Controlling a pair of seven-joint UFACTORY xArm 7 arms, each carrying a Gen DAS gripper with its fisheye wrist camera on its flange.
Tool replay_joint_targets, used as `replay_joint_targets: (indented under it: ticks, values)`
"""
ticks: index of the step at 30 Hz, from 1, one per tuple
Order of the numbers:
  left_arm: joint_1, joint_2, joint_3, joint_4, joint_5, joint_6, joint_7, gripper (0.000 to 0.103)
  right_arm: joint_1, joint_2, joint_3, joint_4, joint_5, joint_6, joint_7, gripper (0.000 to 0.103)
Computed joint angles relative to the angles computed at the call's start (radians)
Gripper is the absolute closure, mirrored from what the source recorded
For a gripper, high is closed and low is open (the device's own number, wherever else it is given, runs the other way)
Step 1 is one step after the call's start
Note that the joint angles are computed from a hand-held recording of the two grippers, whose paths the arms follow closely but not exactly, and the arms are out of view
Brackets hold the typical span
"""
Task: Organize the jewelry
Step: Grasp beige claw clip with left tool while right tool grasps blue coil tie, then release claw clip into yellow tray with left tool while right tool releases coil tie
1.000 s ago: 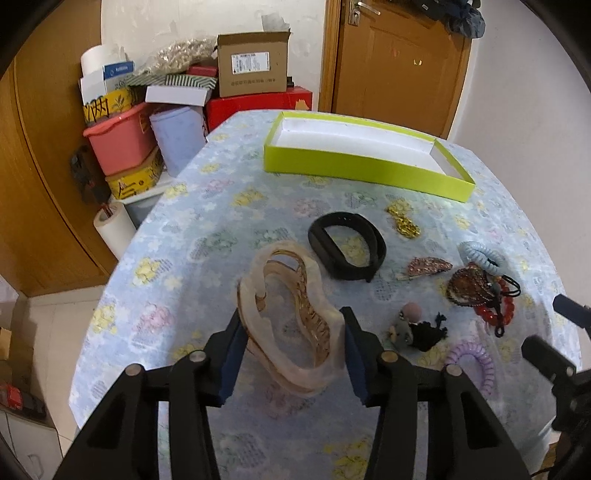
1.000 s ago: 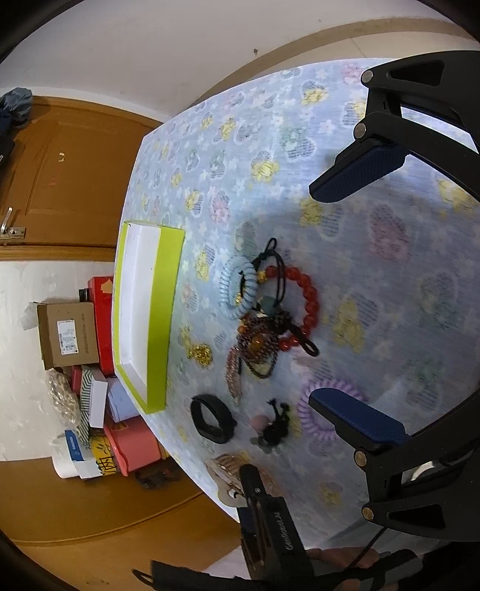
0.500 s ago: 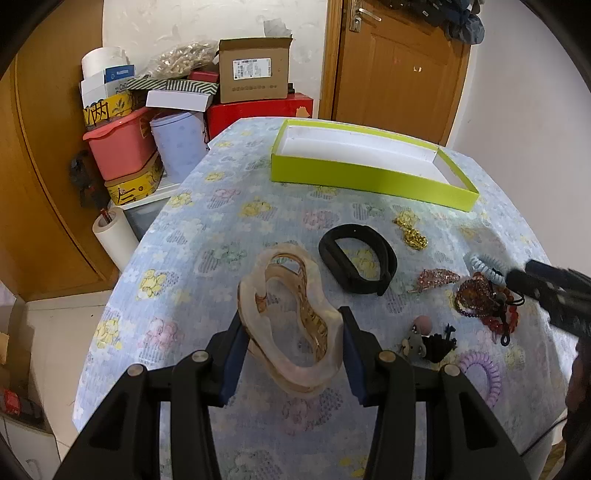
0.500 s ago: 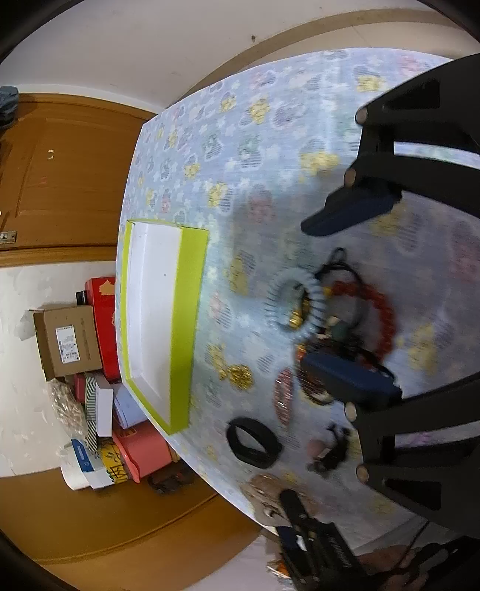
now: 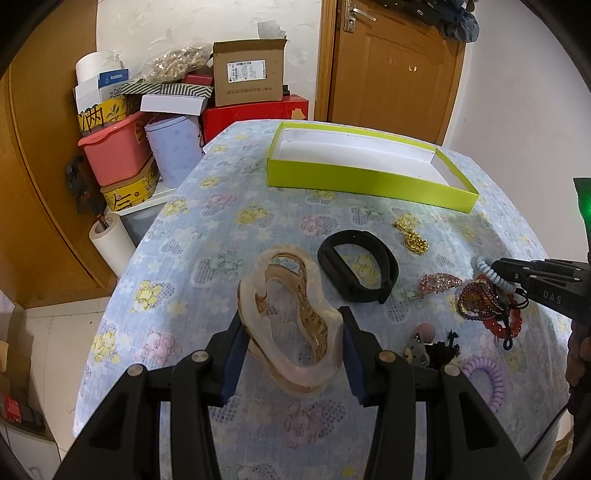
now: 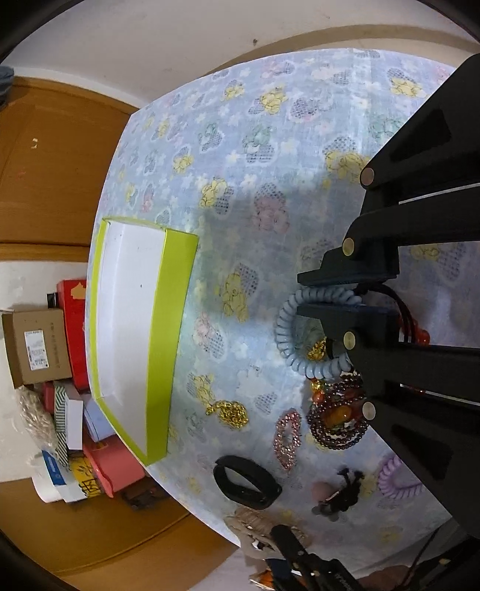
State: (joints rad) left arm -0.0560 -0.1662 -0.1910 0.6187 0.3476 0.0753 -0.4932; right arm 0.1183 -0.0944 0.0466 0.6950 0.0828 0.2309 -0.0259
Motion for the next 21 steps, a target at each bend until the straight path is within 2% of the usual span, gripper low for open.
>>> replay_joint_targets:
  ticks: [5, 11, 16, 21]
  values:
    - [-0.047, -0.014, 0.038, -0.014, -0.072, -0.002, 0.064, 0.055, 0.009, -0.034, -0.009, -0.023, 0.035, -0.018, -0.024, 0.094]
    - [-0.076, -0.061, 0.050, -0.038, -0.140, -0.012, 0.137, 0.056, 0.003, -0.118, -0.004, -0.069, 0.009, -0.049, -0.001, 0.094]
    - [-0.175, -0.084, 0.121, -0.033, -0.264, -0.007, 0.271, 0.056, 0.009, -0.162, -0.003, -0.080, -0.012, -0.063, 0.015, 0.094]
    - [-0.206, -0.068, 0.135, 0.018, -0.337, -0.006, 0.360, 0.056, 0.018, -0.160, -0.017, -0.059, -0.015, -0.071, 0.002, 0.094]
